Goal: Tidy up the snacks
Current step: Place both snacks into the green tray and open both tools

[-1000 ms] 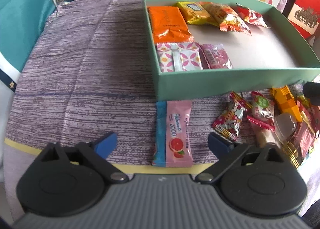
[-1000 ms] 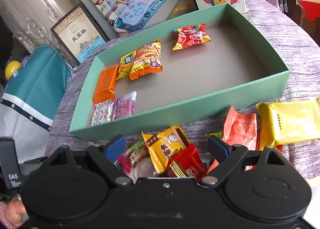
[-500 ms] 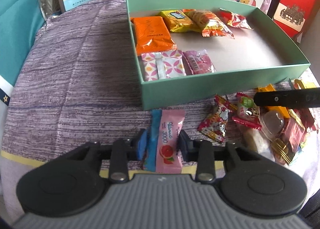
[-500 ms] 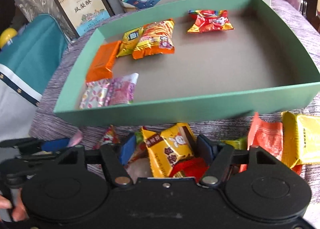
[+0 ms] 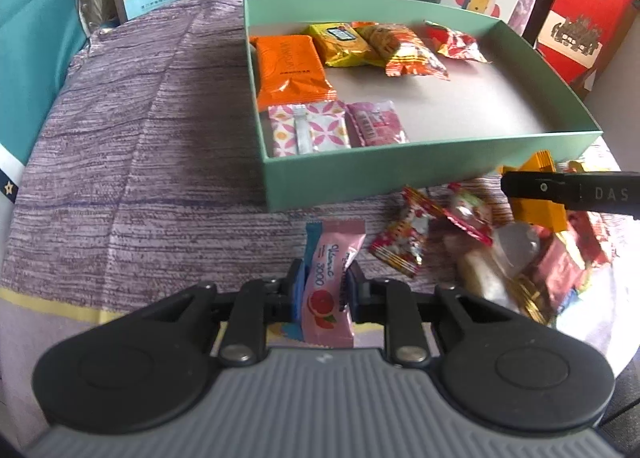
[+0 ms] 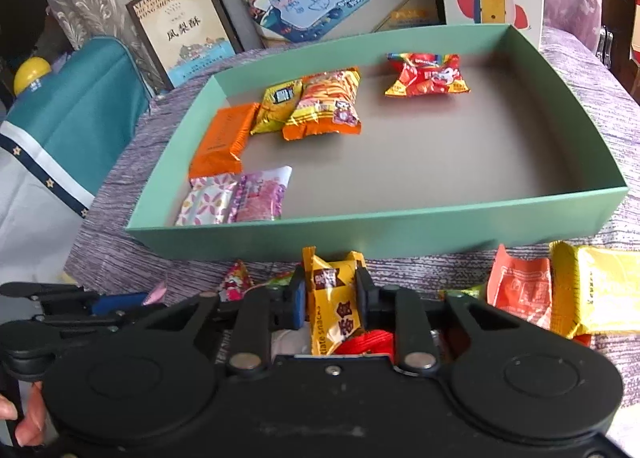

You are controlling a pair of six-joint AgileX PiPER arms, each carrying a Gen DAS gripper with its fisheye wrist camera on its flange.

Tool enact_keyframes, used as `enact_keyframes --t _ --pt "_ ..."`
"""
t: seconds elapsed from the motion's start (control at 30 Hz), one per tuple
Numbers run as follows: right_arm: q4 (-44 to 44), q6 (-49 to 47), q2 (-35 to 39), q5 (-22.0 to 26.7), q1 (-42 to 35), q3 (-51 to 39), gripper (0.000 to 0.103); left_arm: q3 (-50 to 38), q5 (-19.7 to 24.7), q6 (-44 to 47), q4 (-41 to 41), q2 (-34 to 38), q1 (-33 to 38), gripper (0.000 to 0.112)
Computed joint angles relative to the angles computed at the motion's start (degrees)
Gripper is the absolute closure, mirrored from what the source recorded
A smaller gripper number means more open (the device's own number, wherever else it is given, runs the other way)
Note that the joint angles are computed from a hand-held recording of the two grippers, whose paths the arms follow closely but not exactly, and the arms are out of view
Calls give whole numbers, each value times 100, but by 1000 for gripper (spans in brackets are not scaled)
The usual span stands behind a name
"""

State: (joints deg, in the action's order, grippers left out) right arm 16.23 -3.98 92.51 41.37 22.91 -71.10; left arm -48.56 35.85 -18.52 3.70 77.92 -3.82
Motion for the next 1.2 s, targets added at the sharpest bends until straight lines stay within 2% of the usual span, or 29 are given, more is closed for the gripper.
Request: enact_keyframes --t 0.37,0.53,0.77,1.1,1.2 --pt "738 -278 -559 252 -319 -36 81 -242 416 90 -316 -550 -289 92" --pt "1071 -334 -472 384 -425 -449 81 -685 453 -75 -42 -492 -521 92" --pt "892 127 308 393 -281 -1513 81 -1911 363 -186 477 559 -376 92" --pt "555 694 1484 611 -83 -2770 80 -3241 390 280 187 2051 -6 91" --pt "700 697 1818 793 -117 -3149 75 -3560 435 296 242 2412 49 90"
